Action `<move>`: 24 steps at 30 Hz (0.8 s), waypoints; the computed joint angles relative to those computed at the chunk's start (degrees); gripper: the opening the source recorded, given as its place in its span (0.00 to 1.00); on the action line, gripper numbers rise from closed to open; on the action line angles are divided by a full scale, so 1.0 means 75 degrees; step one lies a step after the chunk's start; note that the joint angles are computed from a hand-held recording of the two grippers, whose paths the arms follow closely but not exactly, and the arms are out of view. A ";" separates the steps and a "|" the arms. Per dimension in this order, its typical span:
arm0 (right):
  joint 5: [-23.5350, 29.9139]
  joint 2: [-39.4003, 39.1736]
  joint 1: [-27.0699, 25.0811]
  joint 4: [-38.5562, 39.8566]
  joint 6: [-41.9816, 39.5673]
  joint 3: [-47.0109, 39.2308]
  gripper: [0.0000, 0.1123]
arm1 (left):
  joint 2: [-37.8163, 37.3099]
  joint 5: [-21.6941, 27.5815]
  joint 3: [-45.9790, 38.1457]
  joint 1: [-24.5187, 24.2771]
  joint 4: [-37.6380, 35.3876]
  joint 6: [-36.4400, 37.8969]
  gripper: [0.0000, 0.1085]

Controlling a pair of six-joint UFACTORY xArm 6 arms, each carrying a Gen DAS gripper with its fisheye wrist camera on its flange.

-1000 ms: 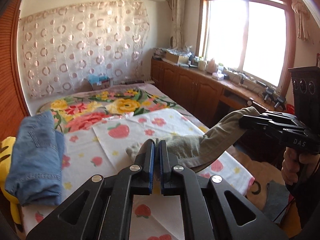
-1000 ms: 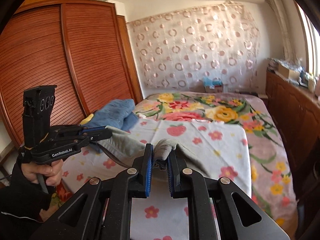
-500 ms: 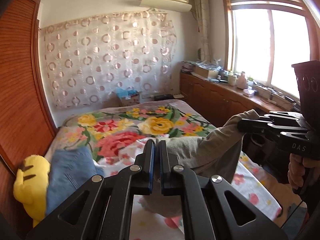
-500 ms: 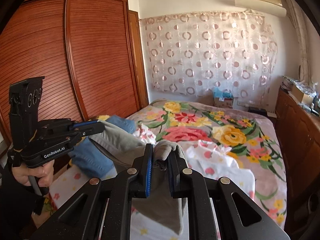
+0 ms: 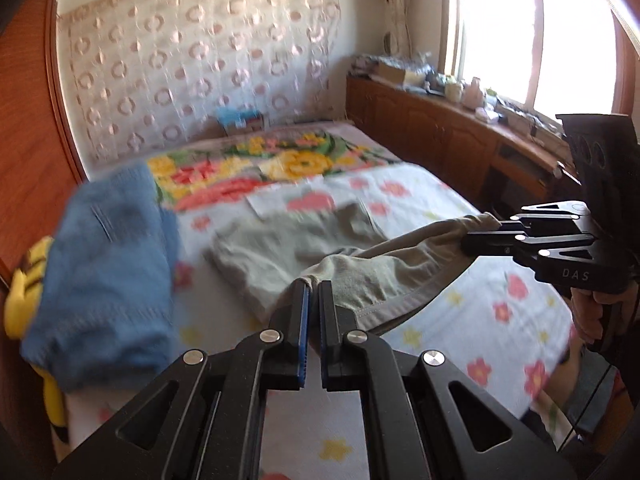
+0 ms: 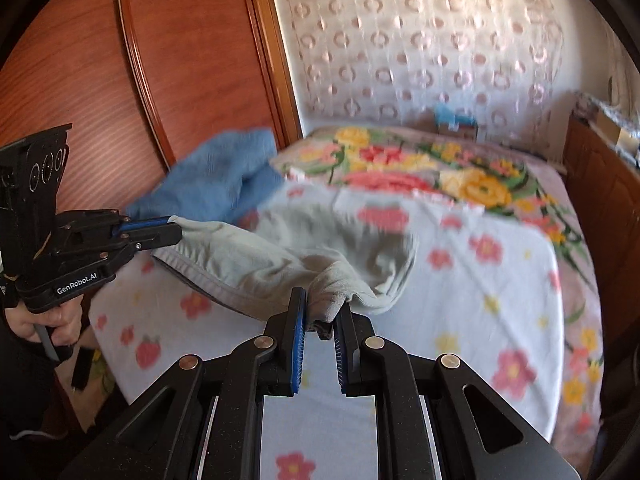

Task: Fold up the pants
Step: 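Lay the shorts back flat on the bed and open both grippers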

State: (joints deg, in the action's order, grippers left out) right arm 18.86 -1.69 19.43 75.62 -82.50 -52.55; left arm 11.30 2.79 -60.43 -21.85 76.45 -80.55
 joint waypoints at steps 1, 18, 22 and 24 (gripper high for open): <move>-0.0033 0.0030 0.0019 0.0133 -0.0111 0.0111 0.12 | 0.0037 -0.0037 0.0093 -0.0067 0.0368 -0.0491 0.05; 0.0082 -0.0390 -0.0076 0.0729 -0.0401 0.1124 0.12 | -0.0224 -0.0354 0.0999 -0.0318 0.2156 -0.2939 0.05; 0.0045 -0.0591 -0.0086 0.0864 -0.0483 0.1331 0.12 | -0.0365 -0.0297 0.1176 -0.0449 0.2158 -0.3000 0.05; 0.0018 -0.0557 -0.0074 0.0968 -0.0548 0.1321 0.12 | -0.0367 -0.0241 0.1201 -0.0497 0.2150 -0.3017 0.05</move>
